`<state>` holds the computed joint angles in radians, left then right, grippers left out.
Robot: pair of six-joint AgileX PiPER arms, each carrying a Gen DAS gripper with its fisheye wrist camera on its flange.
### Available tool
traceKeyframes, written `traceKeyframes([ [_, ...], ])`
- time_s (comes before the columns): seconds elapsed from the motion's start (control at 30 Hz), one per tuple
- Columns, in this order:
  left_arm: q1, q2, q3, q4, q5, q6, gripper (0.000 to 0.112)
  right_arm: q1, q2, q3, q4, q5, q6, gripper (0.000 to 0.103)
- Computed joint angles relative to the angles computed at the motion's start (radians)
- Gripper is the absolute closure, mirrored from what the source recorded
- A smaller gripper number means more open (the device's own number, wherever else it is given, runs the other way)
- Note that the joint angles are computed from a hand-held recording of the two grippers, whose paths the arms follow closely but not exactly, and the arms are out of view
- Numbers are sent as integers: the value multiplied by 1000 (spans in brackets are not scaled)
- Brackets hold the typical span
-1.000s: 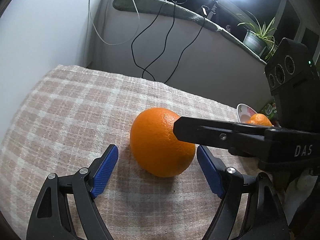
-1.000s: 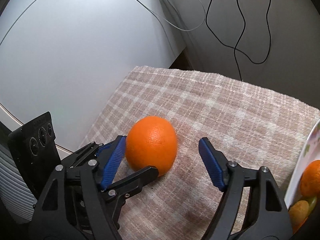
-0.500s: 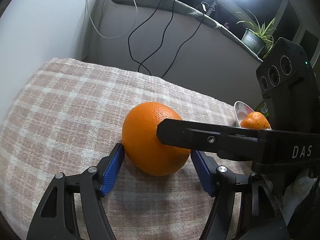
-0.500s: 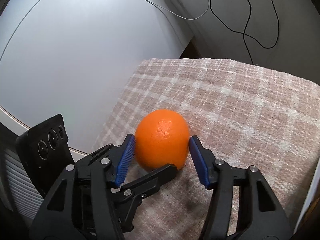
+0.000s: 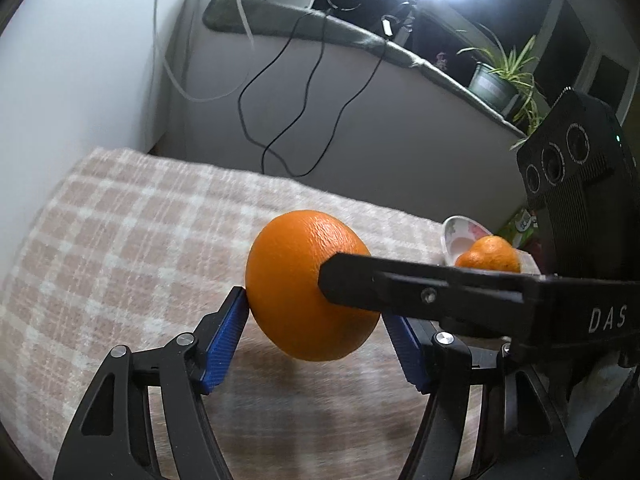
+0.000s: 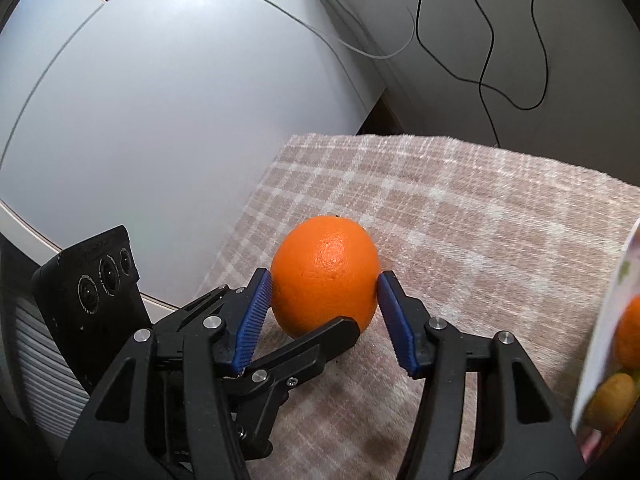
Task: Organize fruits
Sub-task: 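Lift the large orange with both grippers and carry it toward the plate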
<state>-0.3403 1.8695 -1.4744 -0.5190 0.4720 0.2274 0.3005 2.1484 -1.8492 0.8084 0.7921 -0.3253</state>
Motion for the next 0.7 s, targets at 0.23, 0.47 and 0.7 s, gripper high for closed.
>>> traceKeyframes([
  [0.23,-73,28,-88,109,8,-101,45,-70,-136,178,73,-22,-110,45],
  [0.47,-135,90,-188,182,36,-177,45,-146,-204,267,134,-22,-169,46],
  [0.7,-171,131,-263,192,71,-186,47,-202,-260,323,160,-10,-223,52],
])
